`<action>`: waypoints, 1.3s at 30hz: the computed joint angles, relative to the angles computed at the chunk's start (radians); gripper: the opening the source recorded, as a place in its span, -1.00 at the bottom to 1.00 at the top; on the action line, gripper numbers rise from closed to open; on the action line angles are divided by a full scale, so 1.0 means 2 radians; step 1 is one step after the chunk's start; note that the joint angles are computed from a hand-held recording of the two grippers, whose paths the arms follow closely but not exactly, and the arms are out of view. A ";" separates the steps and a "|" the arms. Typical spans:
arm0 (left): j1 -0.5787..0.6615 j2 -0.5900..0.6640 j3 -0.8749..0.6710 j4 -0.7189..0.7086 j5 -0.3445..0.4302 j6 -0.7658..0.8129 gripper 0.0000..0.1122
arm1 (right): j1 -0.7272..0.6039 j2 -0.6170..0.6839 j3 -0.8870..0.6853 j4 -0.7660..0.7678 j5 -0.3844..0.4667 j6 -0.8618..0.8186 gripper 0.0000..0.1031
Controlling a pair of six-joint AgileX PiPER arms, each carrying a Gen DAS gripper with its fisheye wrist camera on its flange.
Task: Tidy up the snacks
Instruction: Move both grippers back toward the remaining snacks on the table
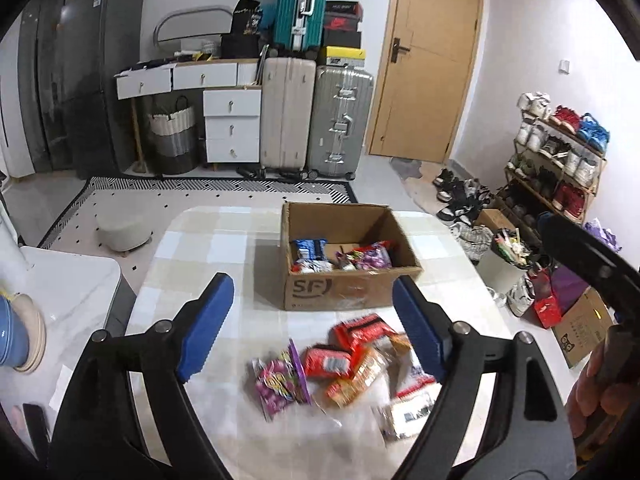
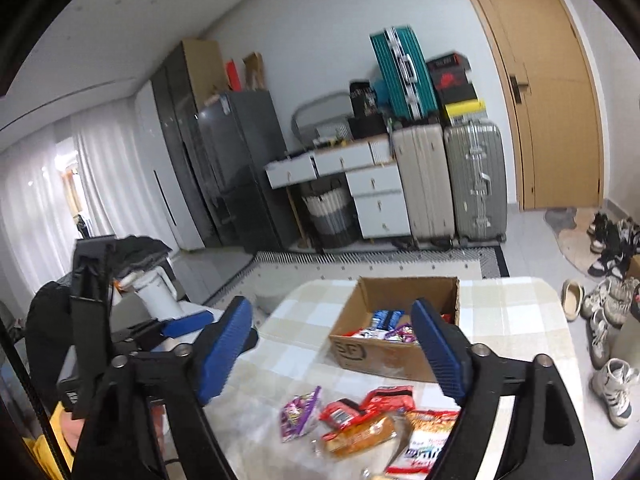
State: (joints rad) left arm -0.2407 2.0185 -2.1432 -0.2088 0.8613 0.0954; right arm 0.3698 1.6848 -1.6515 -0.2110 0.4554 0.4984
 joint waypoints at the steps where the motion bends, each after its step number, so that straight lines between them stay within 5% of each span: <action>1: -0.001 -0.031 0.048 -0.002 -0.021 0.004 0.44 | 0.012 -0.021 0.026 -0.033 -0.009 0.032 0.67; 5: -0.015 -0.144 0.213 0.033 -0.098 -0.012 0.49 | 0.059 -0.091 0.118 -0.162 -0.028 0.169 0.67; 14: -0.025 -0.338 0.455 0.054 -0.164 -0.020 0.53 | 0.164 -0.197 0.278 -0.439 0.016 0.490 0.80; 19: -0.032 -0.419 0.530 0.076 -0.180 -0.046 0.56 | 0.215 -0.224 0.330 -0.501 0.061 0.576 0.85; 22: -0.031 -0.467 0.576 0.086 -0.199 -0.056 0.83 | 0.239 -0.232 0.350 -0.533 0.093 0.611 0.94; 25: -0.018 -0.504 0.610 0.062 -0.208 -0.034 0.83 | 0.264 -0.240 0.372 -0.548 0.121 0.640 0.96; 31: 0.028 -0.510 0.653 -0.045 -0.217 0.077 0.83 | 0.247 -0.235 0.411 -0.530 0.100 0.666 0.96; 39: 0.057 -0.408 0.655 -0.152 -0.244 0.194 0.83 | 0.180 -0.191 0.436 -0.521 0.016 0.687 0.96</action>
State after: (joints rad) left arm -0.1275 1.2019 -0.8336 -0.5119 0.3737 0.4829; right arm 0.7303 1.3018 -0.7802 -1.2538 0.4880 1.8717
